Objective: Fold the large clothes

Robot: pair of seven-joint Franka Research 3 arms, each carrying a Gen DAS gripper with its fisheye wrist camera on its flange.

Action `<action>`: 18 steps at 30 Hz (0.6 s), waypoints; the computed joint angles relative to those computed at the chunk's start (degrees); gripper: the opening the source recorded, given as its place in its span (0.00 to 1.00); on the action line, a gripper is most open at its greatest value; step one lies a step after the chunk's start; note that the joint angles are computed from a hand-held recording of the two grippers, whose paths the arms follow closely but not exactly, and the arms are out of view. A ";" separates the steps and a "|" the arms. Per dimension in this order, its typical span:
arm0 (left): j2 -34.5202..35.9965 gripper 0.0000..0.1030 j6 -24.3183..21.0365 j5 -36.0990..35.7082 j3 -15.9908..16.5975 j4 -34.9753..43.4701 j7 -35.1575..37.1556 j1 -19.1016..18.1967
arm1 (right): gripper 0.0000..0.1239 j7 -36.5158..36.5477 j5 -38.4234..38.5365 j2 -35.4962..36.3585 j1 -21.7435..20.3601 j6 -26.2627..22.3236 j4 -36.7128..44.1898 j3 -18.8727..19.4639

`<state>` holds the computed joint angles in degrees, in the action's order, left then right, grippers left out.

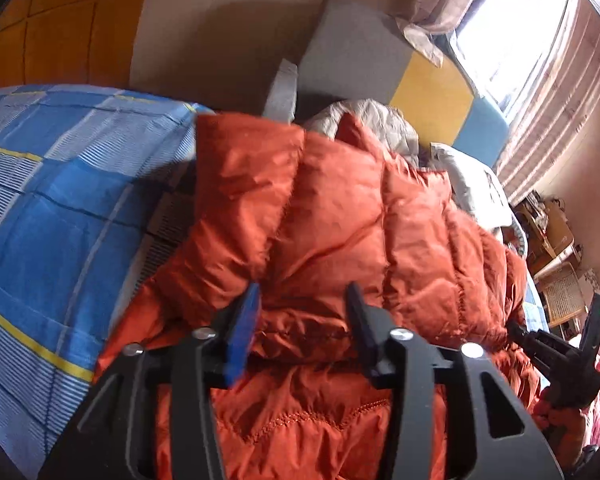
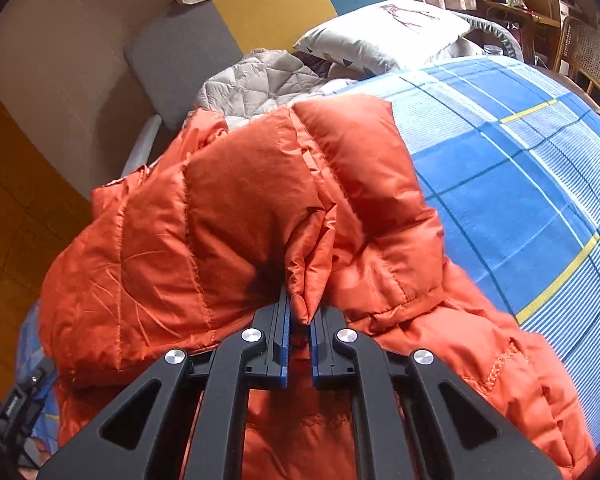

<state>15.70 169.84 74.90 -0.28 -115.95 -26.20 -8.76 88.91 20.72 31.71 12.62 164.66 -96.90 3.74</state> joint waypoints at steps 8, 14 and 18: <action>-1.00 0.50 -3.95 1.67 -1.03 2.16 0.61 0.58 | 0.51 4.26 -10.38 -3.84 9.56 12.06 -5.74 -9.38; 1.75 0.51 -6.52 -4.29 -1.55 6.58 9.92 0.41 | 0.51 2.54 -14.30 0.76 11.70 9.37 2.49 -9.93; 4.73 0.52 -7.38 -9.63 -1.03 10.04 16.10 0.08 | 0.56 2.64 -15.98 4.63 12.23 5.89 8.67 -10.02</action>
